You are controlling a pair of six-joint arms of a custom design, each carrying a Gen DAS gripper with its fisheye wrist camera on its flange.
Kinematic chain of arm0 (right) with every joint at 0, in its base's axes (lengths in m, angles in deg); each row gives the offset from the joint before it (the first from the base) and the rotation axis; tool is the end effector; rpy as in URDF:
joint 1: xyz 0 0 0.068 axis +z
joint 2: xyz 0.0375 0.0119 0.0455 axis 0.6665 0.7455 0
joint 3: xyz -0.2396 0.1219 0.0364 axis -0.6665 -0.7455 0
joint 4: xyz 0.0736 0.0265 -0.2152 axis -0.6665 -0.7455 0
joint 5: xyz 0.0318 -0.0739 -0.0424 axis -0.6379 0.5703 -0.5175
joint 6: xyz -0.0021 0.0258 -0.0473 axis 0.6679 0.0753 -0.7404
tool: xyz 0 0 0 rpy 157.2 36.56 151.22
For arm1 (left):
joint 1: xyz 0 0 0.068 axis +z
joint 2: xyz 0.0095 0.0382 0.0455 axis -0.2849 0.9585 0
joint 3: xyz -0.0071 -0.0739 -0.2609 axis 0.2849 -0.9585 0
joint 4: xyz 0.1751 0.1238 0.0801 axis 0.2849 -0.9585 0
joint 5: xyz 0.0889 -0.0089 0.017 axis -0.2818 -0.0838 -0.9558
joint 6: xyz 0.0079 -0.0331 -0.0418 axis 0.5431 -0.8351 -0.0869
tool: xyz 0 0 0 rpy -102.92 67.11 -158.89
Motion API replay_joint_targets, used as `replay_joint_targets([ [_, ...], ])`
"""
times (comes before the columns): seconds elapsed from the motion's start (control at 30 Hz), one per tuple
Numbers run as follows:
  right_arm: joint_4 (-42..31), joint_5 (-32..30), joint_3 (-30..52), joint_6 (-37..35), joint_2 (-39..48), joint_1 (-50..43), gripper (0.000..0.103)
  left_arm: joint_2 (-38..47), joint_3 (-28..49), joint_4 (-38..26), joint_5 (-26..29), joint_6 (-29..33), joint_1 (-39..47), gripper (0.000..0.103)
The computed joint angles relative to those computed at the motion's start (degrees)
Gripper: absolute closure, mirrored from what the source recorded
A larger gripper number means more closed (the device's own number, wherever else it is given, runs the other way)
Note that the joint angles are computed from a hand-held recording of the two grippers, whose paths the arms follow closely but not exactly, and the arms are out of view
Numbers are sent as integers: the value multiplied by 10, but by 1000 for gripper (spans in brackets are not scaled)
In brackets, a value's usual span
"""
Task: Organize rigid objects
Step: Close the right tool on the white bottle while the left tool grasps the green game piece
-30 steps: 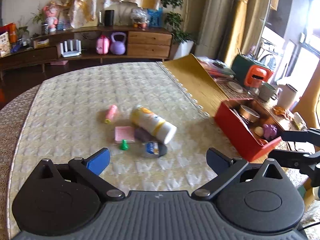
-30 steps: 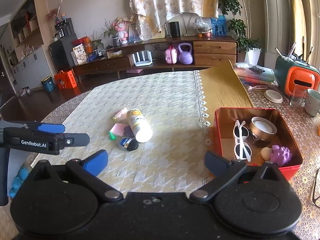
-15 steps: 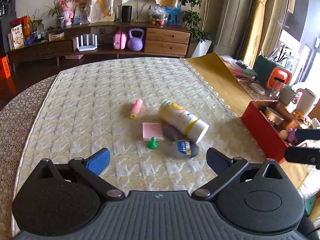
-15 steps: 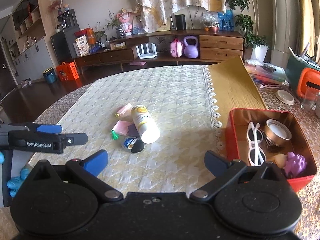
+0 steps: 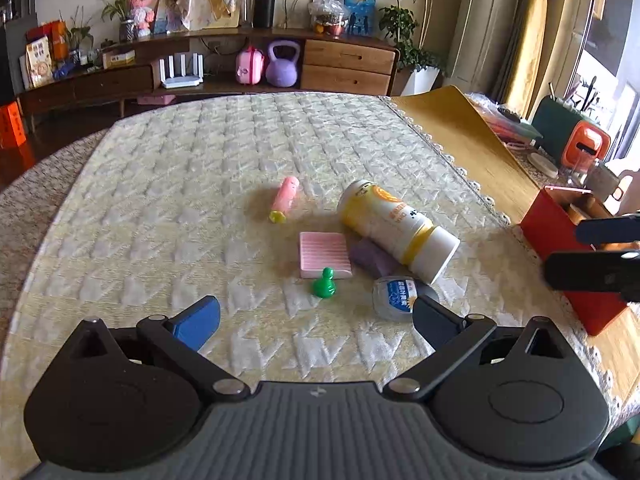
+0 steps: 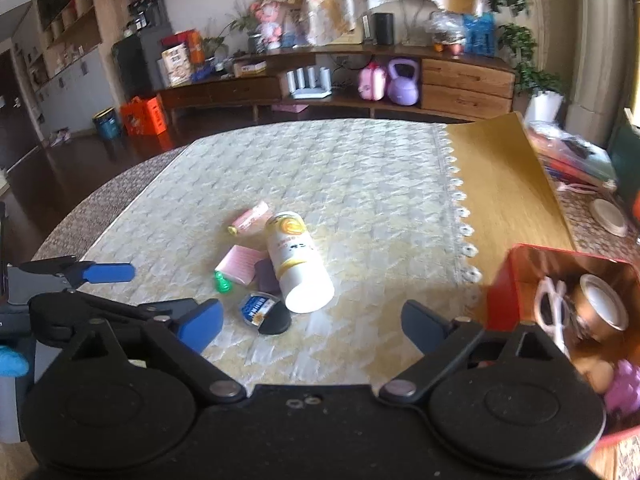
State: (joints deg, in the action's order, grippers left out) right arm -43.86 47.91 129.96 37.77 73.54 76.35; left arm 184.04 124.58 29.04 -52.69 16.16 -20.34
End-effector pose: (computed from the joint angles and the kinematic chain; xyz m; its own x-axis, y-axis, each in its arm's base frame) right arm 0.2168 0.1360 0.2070 -0.6950 0.0228 -0.7187 -0.0713 0.9924 0.1004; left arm 0.3095 -0.0327 0.1584 -0.6725 0.2106 -0.7095 0.4189 0.8986 -0.1303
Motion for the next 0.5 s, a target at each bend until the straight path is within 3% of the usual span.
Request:
replay_joint_targets([
  [0.27, 39, -41, 44, -45, 101, -46, 7, 46, -8, 78, -25, 1, -20, 0],
  [0.5, 45, -57, 96, -81, 173, -72, 17, 93, 12, 100, -42, -1, -34, 1],
])
